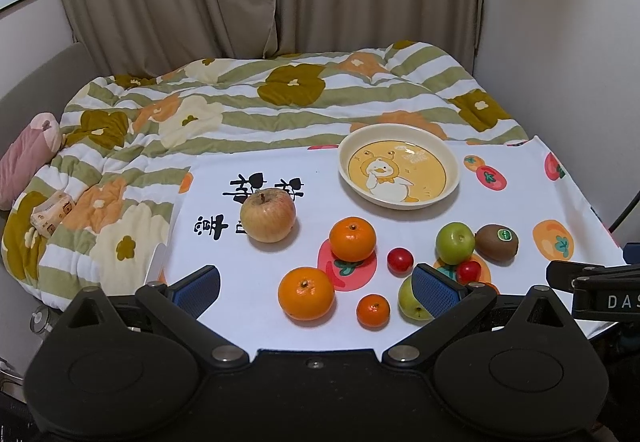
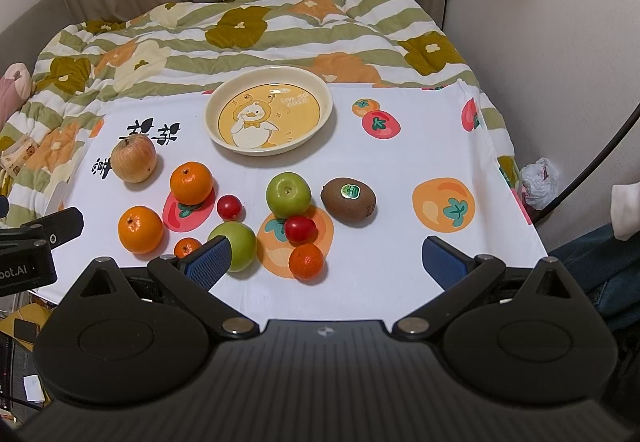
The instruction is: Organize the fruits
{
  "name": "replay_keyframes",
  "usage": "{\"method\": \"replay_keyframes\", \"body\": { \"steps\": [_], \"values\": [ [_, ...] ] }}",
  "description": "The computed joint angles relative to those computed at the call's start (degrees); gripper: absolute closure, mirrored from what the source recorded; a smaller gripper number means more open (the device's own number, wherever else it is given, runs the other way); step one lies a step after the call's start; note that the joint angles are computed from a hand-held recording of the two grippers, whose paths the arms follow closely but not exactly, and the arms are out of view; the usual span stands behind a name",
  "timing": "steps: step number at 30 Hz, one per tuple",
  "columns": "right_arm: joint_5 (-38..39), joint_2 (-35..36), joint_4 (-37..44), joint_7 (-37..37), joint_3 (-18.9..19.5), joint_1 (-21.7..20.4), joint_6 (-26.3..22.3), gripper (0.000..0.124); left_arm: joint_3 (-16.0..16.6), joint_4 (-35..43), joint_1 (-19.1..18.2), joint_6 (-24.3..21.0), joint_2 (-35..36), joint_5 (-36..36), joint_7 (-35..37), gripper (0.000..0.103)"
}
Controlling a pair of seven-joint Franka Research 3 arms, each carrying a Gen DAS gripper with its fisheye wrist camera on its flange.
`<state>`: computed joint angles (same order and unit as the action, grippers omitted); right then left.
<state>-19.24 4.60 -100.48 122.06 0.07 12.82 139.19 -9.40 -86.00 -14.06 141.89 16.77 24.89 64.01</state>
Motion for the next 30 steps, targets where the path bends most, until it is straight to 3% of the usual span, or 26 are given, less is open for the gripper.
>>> {"method": "replay_keyframes", "body": {
  "steps": [30],
  "values": [
    [1.54, 0.61, 1.07, -2.56, -0.22, -0.67, 0.03, 0.021, 0.32, 2.20, -0.68, -1.45, 1.49, 1.00, -0.93, 0.000]
  ]
}}
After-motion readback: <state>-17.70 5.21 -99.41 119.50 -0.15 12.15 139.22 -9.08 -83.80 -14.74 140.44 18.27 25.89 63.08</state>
